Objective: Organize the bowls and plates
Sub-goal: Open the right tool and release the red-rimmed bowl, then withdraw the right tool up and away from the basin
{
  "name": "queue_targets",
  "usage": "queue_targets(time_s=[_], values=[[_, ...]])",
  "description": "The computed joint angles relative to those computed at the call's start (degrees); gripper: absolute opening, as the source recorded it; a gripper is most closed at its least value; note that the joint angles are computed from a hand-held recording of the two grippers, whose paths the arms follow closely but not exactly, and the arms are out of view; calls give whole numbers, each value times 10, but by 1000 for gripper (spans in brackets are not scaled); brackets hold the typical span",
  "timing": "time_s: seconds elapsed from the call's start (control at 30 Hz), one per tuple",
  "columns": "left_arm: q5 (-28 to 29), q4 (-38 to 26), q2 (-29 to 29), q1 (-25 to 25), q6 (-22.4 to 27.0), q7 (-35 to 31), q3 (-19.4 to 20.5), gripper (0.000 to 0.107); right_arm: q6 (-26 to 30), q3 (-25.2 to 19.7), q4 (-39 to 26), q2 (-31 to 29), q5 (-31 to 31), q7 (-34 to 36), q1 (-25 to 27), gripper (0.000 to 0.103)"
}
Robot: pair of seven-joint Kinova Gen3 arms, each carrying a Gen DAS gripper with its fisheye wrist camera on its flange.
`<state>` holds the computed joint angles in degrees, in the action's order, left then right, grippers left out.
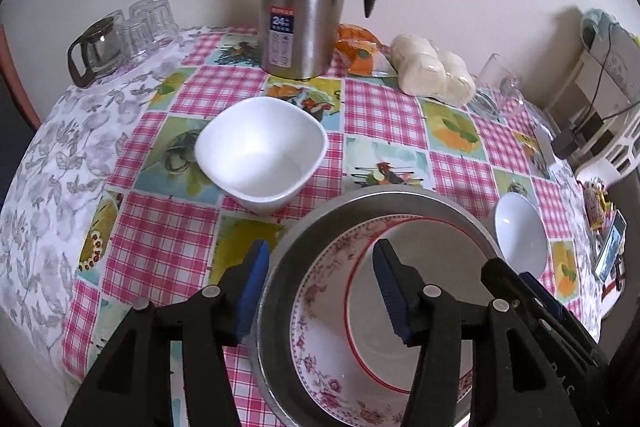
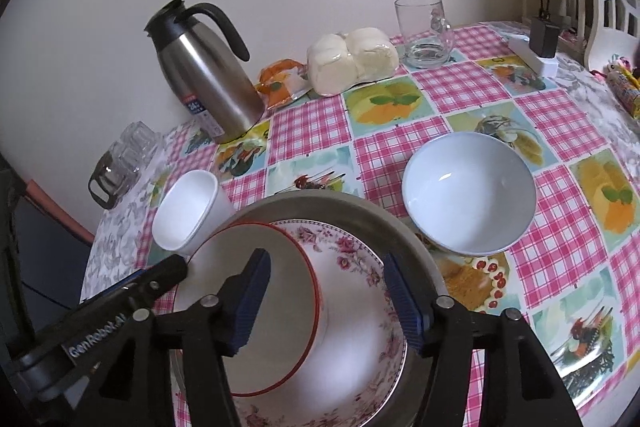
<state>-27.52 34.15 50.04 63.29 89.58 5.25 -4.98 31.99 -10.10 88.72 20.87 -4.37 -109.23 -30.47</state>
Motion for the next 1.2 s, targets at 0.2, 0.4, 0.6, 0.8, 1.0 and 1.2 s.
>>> queue_targets(time_s=[0.2, 0.4, 0.6, 0.8, 1.0, 1.2], values=[[7, -23, 13, -3, 40, 3, -3, 72, -14, 2, 8, -3, 7, 0, -4, 83], [2, -27, 17, 0, 68, 21, -9, 86, -26, 1, 14, -5, 12, 5, -6, 91], [-12, 25, -5, 9, 56, 76, -15, 97, -48, 18, 27, -13, 40, -18, -25, 103], [-25, 53, -18, 9, 51, 108, -6, 98, -45, 17, 26, -13, 46, -27, -24, 103], [-30, 111, -48, 7, 21, 142, 5, 98, -49, 19, 29, -16, 60, -33, -30, 103], [-27, 178, -83, 3, 18, 209, 17, 98, -63, 22, 35, -22, 82, -38, -43, 103]])
